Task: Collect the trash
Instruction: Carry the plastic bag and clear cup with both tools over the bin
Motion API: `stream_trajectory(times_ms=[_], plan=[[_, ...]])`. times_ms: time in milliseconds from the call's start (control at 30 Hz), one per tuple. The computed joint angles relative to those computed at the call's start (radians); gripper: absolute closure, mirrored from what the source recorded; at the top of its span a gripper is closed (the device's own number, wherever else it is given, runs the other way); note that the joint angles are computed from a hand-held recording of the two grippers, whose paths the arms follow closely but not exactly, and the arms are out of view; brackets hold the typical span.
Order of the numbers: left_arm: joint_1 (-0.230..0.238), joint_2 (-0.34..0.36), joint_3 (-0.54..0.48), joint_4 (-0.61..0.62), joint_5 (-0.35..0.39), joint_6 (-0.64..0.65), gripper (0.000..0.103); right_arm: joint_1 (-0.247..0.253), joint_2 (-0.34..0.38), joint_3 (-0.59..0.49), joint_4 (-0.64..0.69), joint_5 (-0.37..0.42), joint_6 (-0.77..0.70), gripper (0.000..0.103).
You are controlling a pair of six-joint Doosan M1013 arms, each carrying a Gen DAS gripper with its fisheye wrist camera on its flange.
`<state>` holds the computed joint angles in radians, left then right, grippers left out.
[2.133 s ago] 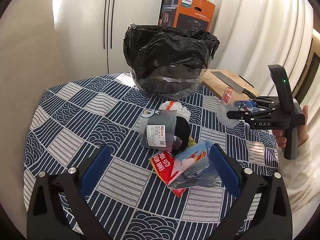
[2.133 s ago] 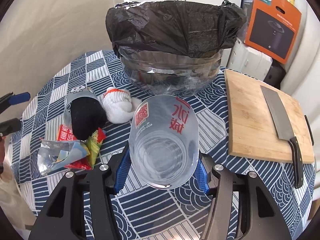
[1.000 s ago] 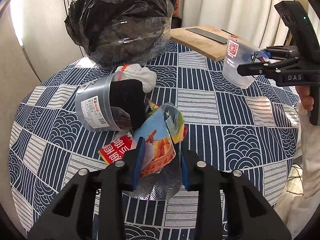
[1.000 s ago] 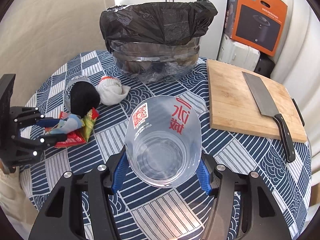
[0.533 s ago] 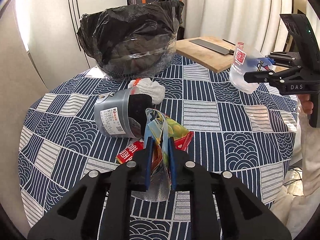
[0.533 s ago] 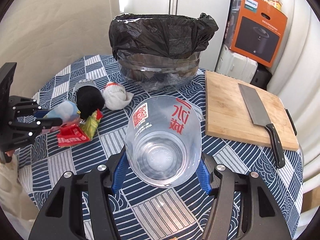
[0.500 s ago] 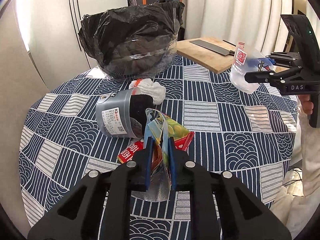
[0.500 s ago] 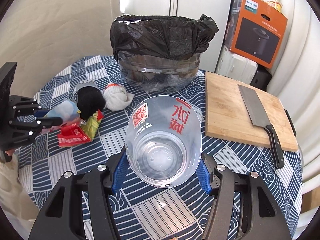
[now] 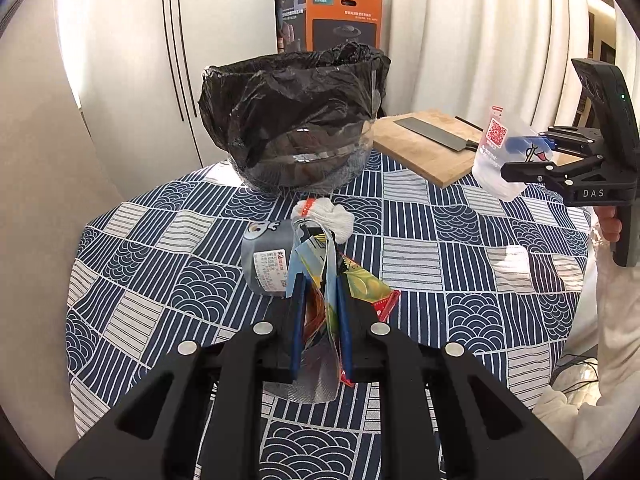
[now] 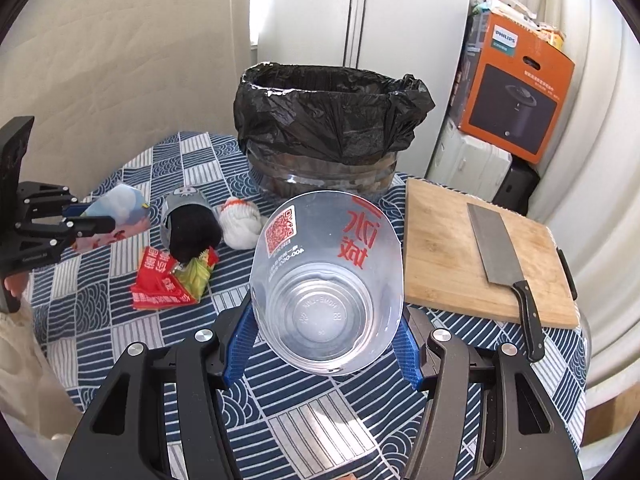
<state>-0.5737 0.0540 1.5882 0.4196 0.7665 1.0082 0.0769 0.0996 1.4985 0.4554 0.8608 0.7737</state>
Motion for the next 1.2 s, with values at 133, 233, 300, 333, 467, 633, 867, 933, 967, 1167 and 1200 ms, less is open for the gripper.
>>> stream_trajectory(times_ms=[133, 233, 300, 333, 467, 633, 867, 933, 967, 1167, 1200], plan=[[0.009, -0.010, -0.007, 0.013, -0.018, -0.019, 0.088, -0.002, 0.001, -0.020, 0.006, -0.002, -0.012, 0.048], [0.015, -0.013, -0.015, 0.032, -0.028, -0.033, 0.088, -0.002, 0.001, -0.031, 0.013, -0.007, -0.021, 0.048], [0.020, -0.018, -0.017, 0.043, -0.044, -0.042, 0.088, -0.002, 0.003, -0.042, 0.017, -0.010, -0.025, 0.048], [0.025, -0.020, -0.019, 0.041, -0.055, -0.038, 0.088, -0.002, 0.003, -0.046, 0.021, -0.013, -0.028, 0.048], [0.041, -0.024, -0.030, 0.045, -0.096, -0.034, 0.088, -0.001, 0.010, -0.069, 0.048, -0.022, -0.043, 0.048], [0.061, -0.023, -0.046, 0.050, -0.169, -0.017, 0.088, -0.001, 0.027, -0.108, 0.094, -0.028, -0.064, 0.048], [0.090, -0.008, -0.073, 0.028, -0.277, 0.020, 0.088, -0.010, 0.062, -0.165, 0.207, -0.037, -0.090, 0.048], [0.097, 0.002, -0.083, -0.018, -0.306, 0.084, 0.088, -0.011, 0.068, -0.173, 0.244, -0.048, -0.112, 0.048], [0.101, 0.006, -0.086, -0.039, -0.325, 0.117, 0.088, -0.012, 0.072, -0.179, 0.265, -0.047, -0.126, 0.048], [0.128, 0.041, -0.123, -0.222, -0.399, 0.307, 0.088, -0.006, 0.103, -0.228, 0.327, -0.039, -0.174, 0.047], [0.133, 0.047, -0.129, -0.269, -0.413, 0.348, 0.088, -0.005, 0.109, -0.237, 0.341, -0.035, -0.188, 0.047]])
